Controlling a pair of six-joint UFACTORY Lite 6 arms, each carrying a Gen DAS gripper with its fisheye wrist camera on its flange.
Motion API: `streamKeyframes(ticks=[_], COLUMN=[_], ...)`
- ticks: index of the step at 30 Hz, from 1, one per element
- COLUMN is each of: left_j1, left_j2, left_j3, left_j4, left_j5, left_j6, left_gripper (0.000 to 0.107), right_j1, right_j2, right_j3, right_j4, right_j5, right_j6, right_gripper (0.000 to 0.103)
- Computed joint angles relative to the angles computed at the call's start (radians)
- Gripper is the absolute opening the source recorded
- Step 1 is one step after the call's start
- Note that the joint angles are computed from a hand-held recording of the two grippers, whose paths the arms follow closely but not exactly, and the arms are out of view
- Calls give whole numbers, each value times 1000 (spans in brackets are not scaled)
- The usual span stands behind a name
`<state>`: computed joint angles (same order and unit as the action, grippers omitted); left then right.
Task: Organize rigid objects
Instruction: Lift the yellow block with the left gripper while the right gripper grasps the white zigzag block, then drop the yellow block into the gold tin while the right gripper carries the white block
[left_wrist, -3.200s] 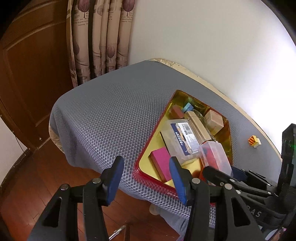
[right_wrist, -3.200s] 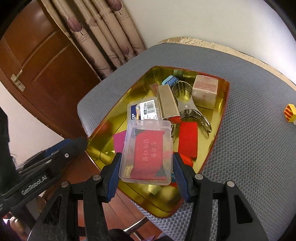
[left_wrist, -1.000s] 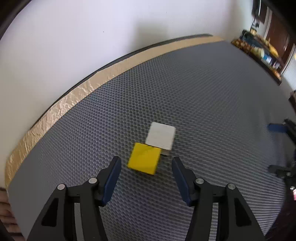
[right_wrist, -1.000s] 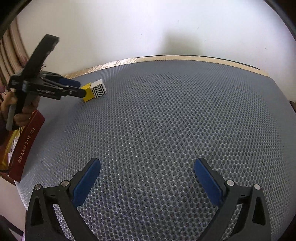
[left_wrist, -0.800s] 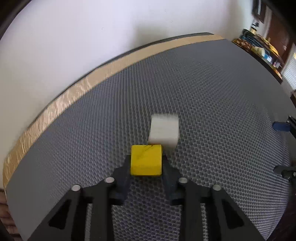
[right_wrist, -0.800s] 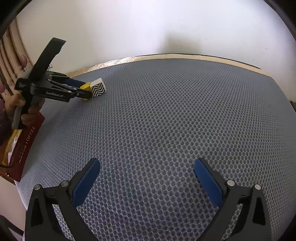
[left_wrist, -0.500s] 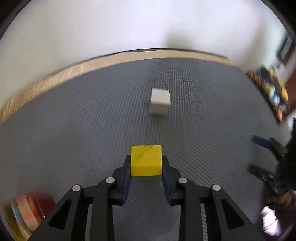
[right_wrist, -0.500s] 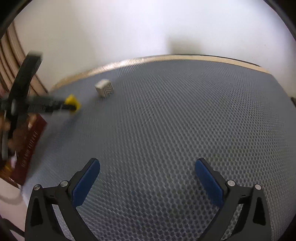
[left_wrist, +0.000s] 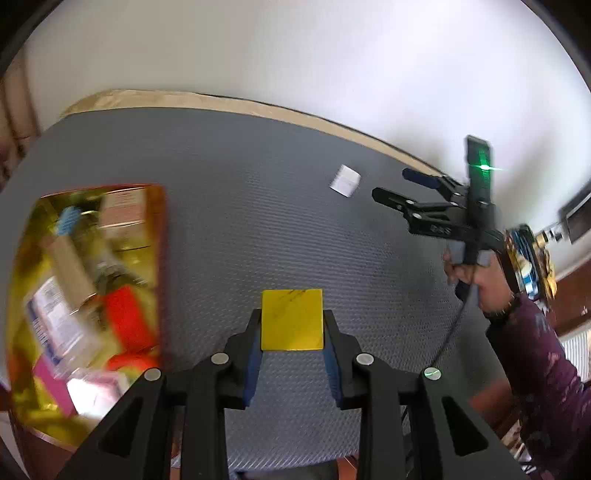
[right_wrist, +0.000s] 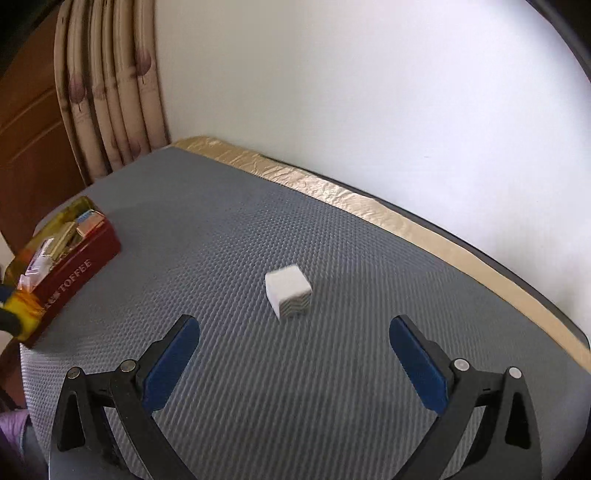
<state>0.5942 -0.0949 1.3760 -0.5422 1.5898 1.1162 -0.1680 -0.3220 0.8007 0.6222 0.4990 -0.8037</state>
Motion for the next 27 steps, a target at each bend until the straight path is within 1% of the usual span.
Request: streamKeyframes(ticks=[2,5,8,9,10,11,12,13,14,16,17,18,20,22,24,25,26,27], left_j1=[44,124,207,227,238,264,280,298,314,355,358,373,387,405,414,414,417,421], left_j2=[26,64,128,142,163,173,197,211,229,271,282,297,342,385,418,433,445,464], left_j3=[43,109,197,217,246,261,290,312,336,396,413,445,494,533,550,554,561,574], left_j4=[-3,-4,4,7,11,13,14,16,15,6,4,4,0,2,-1,3,5,0], left_j5=[10,42,75,89,92,98,95,100,101,99,82,75,61,37,9,-8,-17,-26], left_j6=[13,31,39,38,27,33,27,26,23,19,11,6,-6,-19,-25,-28,-33,-35], left_gripper=[30,30,30,30,30,30,30,30,30,30,30,30,30,30,30,30,30,30], right_j1=[32,45,75,69,69,75,86,93,97,99,100,102,99,127,195,260,327,431], right_j2=[82,184,296,312,339,360,393,420,425,389,371,322,238,108,19,-15,-33,-35], right_j3=[53,118,193,193,210,222,245,267,267,233,217,185,145,93,72,72,79,103], right_j4=[-43,-23,-74,-47,-33,-52,-104,-151,-163,-153,-144,-116,-31,69,109,115,93,53], right_j5=[-36,-33,-50,-42,-32,-34,-34,-19,-15,-7,-1,13,49,100,120,116,96,62], right_j6=[28,-12,15,-16,-30,-14,37,91,109,121,125,133,107,109,167,224,290,390], right_gripper=[103,103,102,101,96,82,70,39,28,28,28,28,28,28,28,28,28,28])
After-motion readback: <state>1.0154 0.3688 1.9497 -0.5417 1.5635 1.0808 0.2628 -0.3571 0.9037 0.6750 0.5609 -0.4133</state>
